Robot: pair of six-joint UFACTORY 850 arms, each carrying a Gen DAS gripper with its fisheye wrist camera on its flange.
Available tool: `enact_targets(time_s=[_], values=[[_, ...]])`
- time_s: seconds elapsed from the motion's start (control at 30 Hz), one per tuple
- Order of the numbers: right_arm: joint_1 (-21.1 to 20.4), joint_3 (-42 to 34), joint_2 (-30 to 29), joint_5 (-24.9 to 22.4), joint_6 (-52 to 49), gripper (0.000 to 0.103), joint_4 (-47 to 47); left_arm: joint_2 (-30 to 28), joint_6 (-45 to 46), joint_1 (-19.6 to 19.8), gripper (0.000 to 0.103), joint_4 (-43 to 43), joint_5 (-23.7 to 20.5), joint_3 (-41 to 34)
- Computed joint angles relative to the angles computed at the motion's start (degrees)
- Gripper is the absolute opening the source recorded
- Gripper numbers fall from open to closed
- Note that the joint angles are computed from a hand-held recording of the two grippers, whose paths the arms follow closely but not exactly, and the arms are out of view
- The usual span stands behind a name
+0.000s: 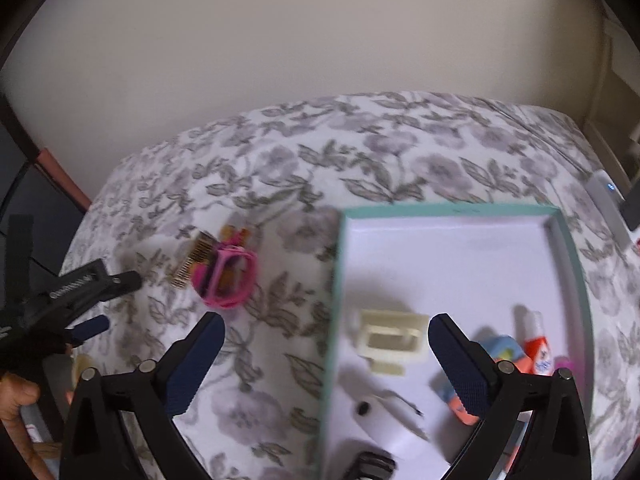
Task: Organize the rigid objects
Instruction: 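Move both tools toward the pink watch and gold bracelet beside the tray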
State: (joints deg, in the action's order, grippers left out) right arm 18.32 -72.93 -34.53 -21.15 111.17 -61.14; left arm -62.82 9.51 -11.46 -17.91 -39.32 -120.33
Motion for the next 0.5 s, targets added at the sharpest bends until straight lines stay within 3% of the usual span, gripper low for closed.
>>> enact_targets(time_s=[0.3, 0.5], values=[[-1.0, -6.0, -5.6, 5.0, -5.1, 0.103, 3.3, -6.0, 0.8, -0.7, 0.093, 2.0, -3.3, -8.8], [-1.7, -8.6, -8.6, 7.7, -6.4, 0.103, 4.2, -8.9, 2.7, -1.6, 0.093, 4.1, -3.1, -13.3]])
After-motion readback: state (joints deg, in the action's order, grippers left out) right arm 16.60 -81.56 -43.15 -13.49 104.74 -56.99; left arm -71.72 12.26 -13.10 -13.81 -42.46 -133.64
